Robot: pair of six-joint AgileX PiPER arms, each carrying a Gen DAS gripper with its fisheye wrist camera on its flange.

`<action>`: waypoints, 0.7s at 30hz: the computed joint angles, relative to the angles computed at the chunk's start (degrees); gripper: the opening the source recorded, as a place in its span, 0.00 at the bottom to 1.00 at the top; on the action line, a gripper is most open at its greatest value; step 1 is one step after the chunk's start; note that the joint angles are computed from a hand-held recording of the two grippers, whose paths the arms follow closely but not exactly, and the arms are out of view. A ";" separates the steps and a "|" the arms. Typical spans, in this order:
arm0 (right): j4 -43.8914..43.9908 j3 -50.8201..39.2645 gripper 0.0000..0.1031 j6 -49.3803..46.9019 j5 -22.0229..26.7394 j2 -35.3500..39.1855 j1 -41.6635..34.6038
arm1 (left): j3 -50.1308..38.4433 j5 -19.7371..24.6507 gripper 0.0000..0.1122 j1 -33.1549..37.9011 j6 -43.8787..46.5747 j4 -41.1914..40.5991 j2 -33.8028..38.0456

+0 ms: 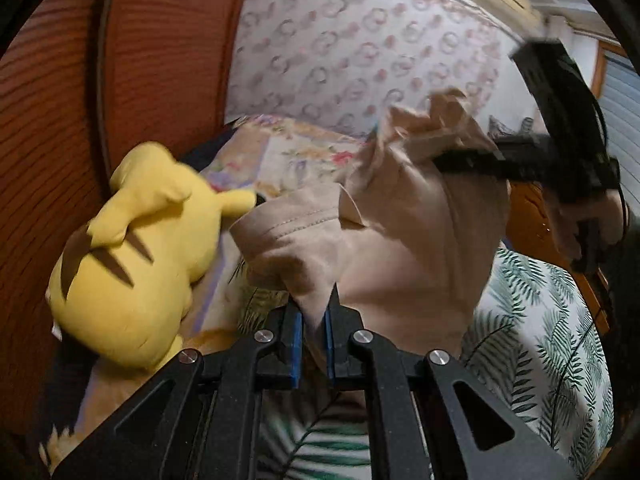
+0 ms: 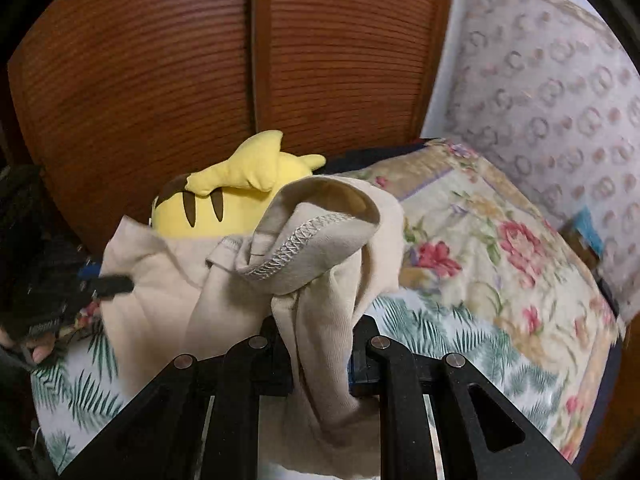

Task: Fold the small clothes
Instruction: 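Carry the folded shirt with both tools beside the yellow plush toy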

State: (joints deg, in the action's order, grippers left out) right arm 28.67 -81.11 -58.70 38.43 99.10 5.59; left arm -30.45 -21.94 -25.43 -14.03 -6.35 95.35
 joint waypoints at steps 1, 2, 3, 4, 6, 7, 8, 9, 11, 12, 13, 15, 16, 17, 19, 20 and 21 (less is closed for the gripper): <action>-0.84 -3.04 0.17 1.46 0.89 2.24 0.89 | 0.86 -0.69 0.08 0.01 -0.49 -0.29 0.24; -1.83 -5.54 0.17 3.08 1.50 3.85 2.02 | 1.52 -1.31 0.09 0.32 -1.87 0.69 0.42; -1.85 -7.86 0.17 3.52 1.89 5.71 2.71 | 2.22 -1.81 0.09 0.19 -3.19 1.14 0.43; -1.33 -8.54 0.17 3.73 2.18 6.30 3.08 | 2.71 -2.22 0.09 0.19 -4.10 1.06 0.79; -1.85 -10.50 0.19 5.56 1.88 8.34 4.21 | 4.63 -3.08 0.09 0.21 -3.33 -0.31 0.56; -3.20 -9.48 0.23 7.40 0.38 7.69 5.15 | 5.39 -2.90 0.09 0.80 -3.99 0.61 0.15; -3.28 -9.37 0.30 8.22 -0.96 7.95 5.31 | 5.67 -2.74 0.09 0.93 -4.26 1.01 -0.01; -1.07 -8.60 0.34 6.77 -1.62 7.93 4.60 | 6.00 -2.85 0.09 1.04 -4.39 1.34 -0.29; 1.46 -6.46 0.63 6.20 -2.89 7.06 3.94 | 6.54 -2.52 0.09 0.70 -2.41 -0.41 -1.22; 1.72 -6.06 0.66 6.86 -4.82 7.59 3.93 | 6.89 -2.60 0.09 0.50 -1.59 -1.11 -1.81; 2.38 -4.84 0.67 6.47 -6.40 7.34 3.59 | 7.31 -2.84 0.14 0.14 0.15 -2.80 -2.45; 3.05 -2.35 0.67 6.25 -9.23 6.77 3.00 | 8.39 -4.23 0.28 -0.56 2.92 -5.53 -3.80; 5.32 -1.10 0.67 4.12 -9.49 6.39 1.84 | 8.78 -4.94 0.37 -0.66 3.50 -6.03 -4.26; 7.46 0.31 0.67 2.12 -9.90 5.95 1.34 | 8.86 -5.30 0.42 -0.21 2.79 -4.72 -4.45; 11.21 3.73 0.67 -1.33 -11.55 4.62 0.02 | 8.50 -4.91 0.45 -0.54 3.78 -5.16 -5.11; 12.27 4.92 0.67 -2.10 -12.33 4.30 -0.41 | 8.05 -4.36 0.49 -0.97 5.00 -6.07 -5.39; 13.73 6.44 0.67 -3.23 -13.05 3.80 -0.92 | 7.71 -4.03 0.53 -1.20 5.60 -6.21 -5.60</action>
State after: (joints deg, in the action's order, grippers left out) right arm 42.40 -74.67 -61.93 25.38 102.90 4.67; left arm -22.74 -25.97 -26.63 -8.43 -12.56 89.76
